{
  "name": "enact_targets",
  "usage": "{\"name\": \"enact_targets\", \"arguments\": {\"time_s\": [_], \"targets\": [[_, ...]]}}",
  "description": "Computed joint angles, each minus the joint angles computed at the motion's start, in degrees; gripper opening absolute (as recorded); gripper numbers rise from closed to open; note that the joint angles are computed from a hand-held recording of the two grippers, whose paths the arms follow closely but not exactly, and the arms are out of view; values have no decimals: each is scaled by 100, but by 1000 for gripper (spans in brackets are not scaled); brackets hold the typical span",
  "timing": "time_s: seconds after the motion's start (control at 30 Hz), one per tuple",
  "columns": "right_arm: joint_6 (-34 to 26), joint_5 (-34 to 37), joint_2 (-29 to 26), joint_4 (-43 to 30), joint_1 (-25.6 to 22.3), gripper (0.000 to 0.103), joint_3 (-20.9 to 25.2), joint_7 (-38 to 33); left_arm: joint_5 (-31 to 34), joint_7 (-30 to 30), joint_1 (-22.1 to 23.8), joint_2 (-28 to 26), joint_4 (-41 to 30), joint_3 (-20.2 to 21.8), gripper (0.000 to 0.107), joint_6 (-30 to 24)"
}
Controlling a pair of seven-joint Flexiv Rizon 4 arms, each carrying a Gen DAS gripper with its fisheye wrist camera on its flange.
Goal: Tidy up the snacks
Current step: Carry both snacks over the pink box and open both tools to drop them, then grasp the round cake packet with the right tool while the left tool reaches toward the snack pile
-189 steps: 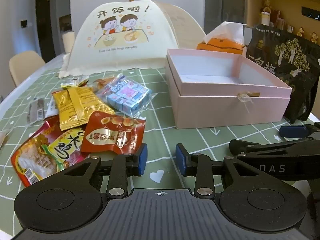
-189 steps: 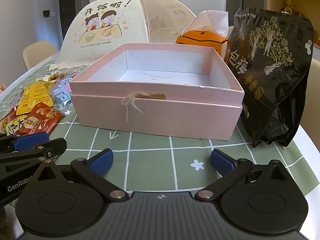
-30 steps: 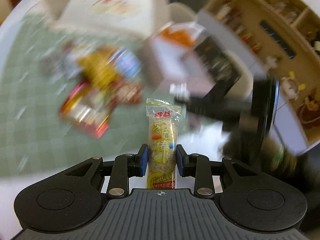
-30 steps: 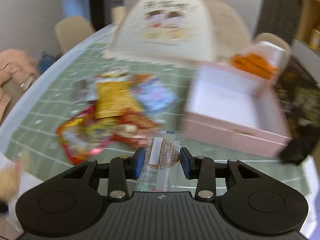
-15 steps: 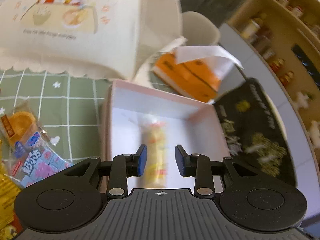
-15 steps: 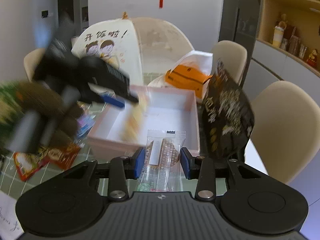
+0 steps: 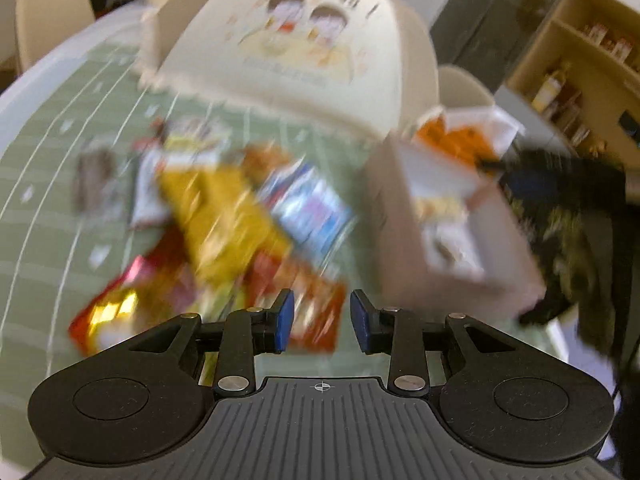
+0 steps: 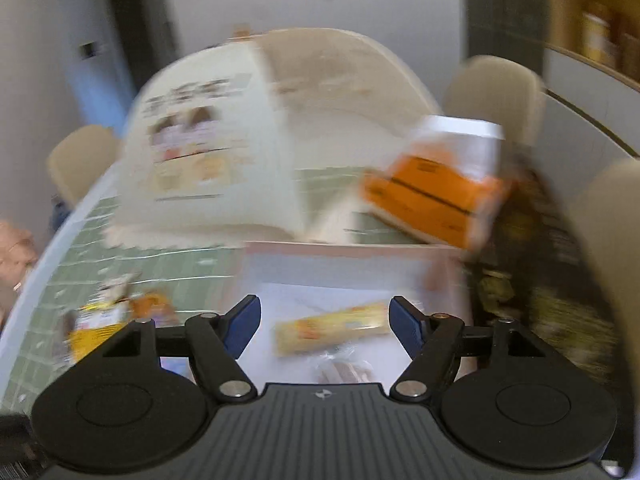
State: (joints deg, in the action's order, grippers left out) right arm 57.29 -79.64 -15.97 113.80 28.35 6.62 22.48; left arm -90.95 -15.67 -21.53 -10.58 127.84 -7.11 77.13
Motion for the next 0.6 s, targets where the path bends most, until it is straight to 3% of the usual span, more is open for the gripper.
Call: {"name": "enact_targets", "arguments": {"time_s": [0.07, 0.13, 0.17, 0.27, 0.37, 0.43, 0.5, 0.6], "targets": [[402, 160, -482, -569, 93, 73, 20, -623, 365, -219, 137, 82, 215, 102, 35, -237], [810, 941, -1088, -1270, 174, 79, 122, -1853, 398, -170, 227, 86, 312, 115, 35, -365], [759, 1551, -1470, -1734, 214, 79, 289, -2707, 403, -140, 255, 72, 333, 116, 35, -371], [53, 2424, -2293, -2877, 491, 79, 393, -3989, 87, 99, 211, 42, 365, 94, 34, -33], [-556, 2986, -2825, -3628, 737, 78, 263, -4398, -327, 312, 248, -18, 272, 174, 30, 57], [-712, 3378, -2912, -3733, 785, 67, 239, -4448, -352, 377, 291, -59, 205, 236, 30, 129], [-458, 3628, -2766, -3459, 821, 63, 213, -4342, -264, 356, 346, -119, 138, 276, 30, 200], [144, 3869, -2389, -2756, 918, 49, 157, -4177, -266, 264, 447, -192, 43, 293, 30, 223]]}}
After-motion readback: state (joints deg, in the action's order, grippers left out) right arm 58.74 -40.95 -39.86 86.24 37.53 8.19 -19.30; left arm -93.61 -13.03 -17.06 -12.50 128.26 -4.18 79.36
